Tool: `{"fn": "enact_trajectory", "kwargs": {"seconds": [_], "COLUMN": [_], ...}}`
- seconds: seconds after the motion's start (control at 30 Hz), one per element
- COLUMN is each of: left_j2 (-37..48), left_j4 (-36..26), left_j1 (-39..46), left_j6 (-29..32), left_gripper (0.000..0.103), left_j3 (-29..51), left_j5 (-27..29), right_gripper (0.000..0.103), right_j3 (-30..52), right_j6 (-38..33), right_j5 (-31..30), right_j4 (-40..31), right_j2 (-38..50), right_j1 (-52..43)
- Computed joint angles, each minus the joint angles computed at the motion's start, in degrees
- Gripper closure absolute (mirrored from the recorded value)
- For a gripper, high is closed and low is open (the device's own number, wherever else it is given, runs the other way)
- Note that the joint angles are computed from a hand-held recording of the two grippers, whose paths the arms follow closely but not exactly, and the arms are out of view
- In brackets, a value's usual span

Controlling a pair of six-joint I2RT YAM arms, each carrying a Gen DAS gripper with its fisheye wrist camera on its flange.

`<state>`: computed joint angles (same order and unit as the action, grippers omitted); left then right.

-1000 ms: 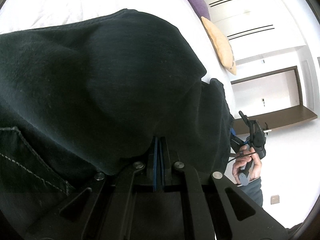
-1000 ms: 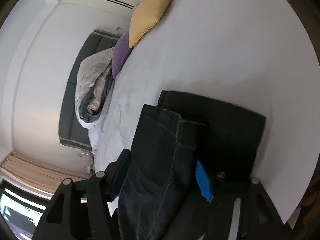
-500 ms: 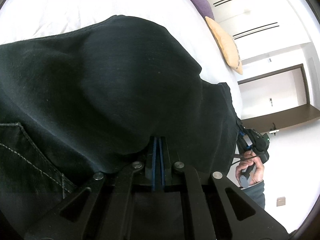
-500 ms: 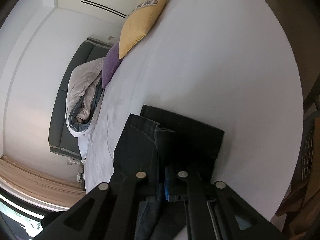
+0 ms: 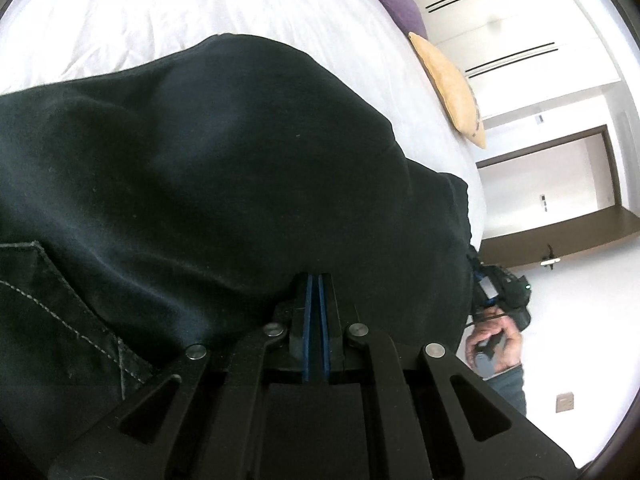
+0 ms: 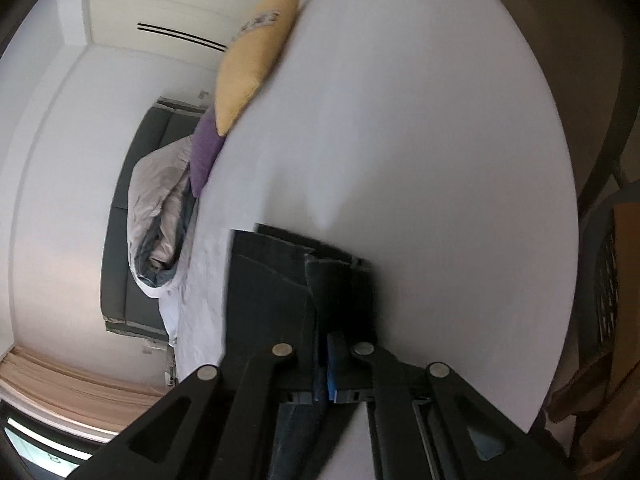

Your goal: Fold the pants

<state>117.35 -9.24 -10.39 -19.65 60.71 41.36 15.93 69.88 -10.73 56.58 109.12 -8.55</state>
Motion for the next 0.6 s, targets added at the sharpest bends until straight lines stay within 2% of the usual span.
{"fn": "enact_trajectory", "kwargs": {"seconds": [0.13, 0.3, 0.43, 0.53, 0.6], "left_j2": [-0.38, 0.31, 0.35, -0.18, -0.09], "left_j4": [-1.25, -0.35, 0.40, 1.21, 1.92], "left_j1": [1.21, 2.50, 3.58, 4.71, 5.50], "left_j6": [2.34, 2.31, 3.23, 4.10, 4.59], "left_gripper": [0.099, 0.099, 0.099, 0.099, 0.099], "left_j3": [-0.35, -0.54, -1.25, -2.17, -2.70], "left_j5": [0.47, 2.24, 3.17, 3.55, 4.54], "right_gripper": [0.100, 0.101, 0.103, 0.102, 0.099], "right_j3": [-0.42, -0.91, -0.34, -1.67, -2.58], "right_j6": [0.23, 0.00, -0.95, -0.59, -0.55], "right_j5": [3.88, 3.56, 4.10, 1.03, -1.70], "right_j4": [-3.24, -0.71, -1.44, 3.71, 2.05], "right_j2": [-3.84, -1.73, -1.42, 1.07, -1.07], "right_j1": [1.88, 1.22, 1.39, -0.28, -2.09]}}
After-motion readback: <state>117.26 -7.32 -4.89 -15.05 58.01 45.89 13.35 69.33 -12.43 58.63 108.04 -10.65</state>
